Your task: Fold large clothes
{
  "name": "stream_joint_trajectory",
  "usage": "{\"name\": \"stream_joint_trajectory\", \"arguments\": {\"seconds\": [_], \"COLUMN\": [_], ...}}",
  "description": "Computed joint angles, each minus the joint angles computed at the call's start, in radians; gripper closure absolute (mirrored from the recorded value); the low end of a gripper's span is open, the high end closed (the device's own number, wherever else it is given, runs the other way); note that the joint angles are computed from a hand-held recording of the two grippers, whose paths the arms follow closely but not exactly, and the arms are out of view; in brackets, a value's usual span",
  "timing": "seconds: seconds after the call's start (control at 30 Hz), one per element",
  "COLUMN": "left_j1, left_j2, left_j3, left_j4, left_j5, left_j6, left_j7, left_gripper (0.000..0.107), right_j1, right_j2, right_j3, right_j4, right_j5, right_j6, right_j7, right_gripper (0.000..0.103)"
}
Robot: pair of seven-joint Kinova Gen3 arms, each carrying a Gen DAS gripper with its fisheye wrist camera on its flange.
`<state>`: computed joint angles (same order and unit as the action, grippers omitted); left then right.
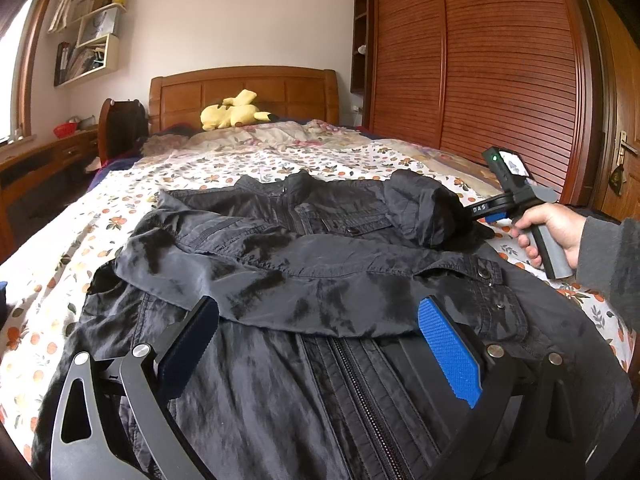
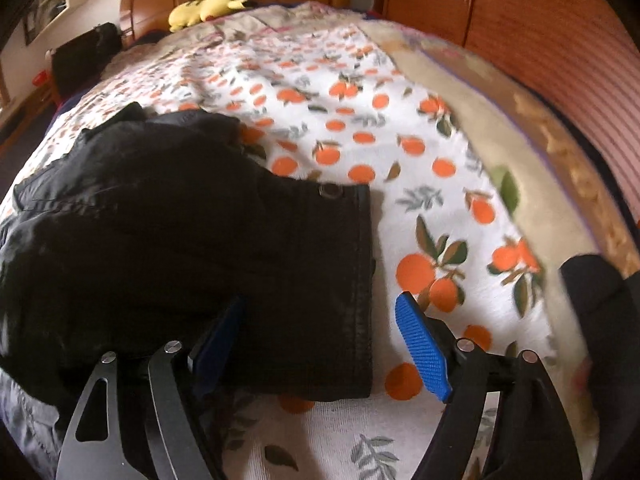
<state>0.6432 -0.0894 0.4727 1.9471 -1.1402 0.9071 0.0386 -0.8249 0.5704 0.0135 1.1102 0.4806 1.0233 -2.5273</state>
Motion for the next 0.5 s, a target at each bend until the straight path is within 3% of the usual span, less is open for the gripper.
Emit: {"name": "stream_joint_trajectory", "arguments": {"seconds": [0.2,0.27,0.4,0.5], "left_j1": [0.002,0.003,0.004,0.006], "left_j2": [0.002,0.001,0.001,-0.005], "left_j3": [0.001,0.0,0.001,0.003], "left_j4": [-0.001,-0.001,0.002,0.005], "left_j5": [-0.003,-0.002,-0.011,-0.014], "left_j6": [0.005,0.003,0.006,0.007], "left_j7": [0.003,0.002,0.007,0.01], "left_gripper": [0.007,0.007,0.007,0.007], "right_j1": [0.014,0.02,-0.008,-0.078], "right_j2": [0.006,0.005,-0.006,-0.014], "right_j3": [-0.009,-0.012,-0.015,0.018], "right_j4": [-0.004,-0.003,-0.005,-0.022], "right_j5": [-0.03,-0.038,-0.006,0.079], "right_j6": [0.002,-0.002,0.001,0.049], "right_j7": [0.008,0.016,0.059,0.048], "right_gripper": [0.027,0.032,0.086,0.092]}}
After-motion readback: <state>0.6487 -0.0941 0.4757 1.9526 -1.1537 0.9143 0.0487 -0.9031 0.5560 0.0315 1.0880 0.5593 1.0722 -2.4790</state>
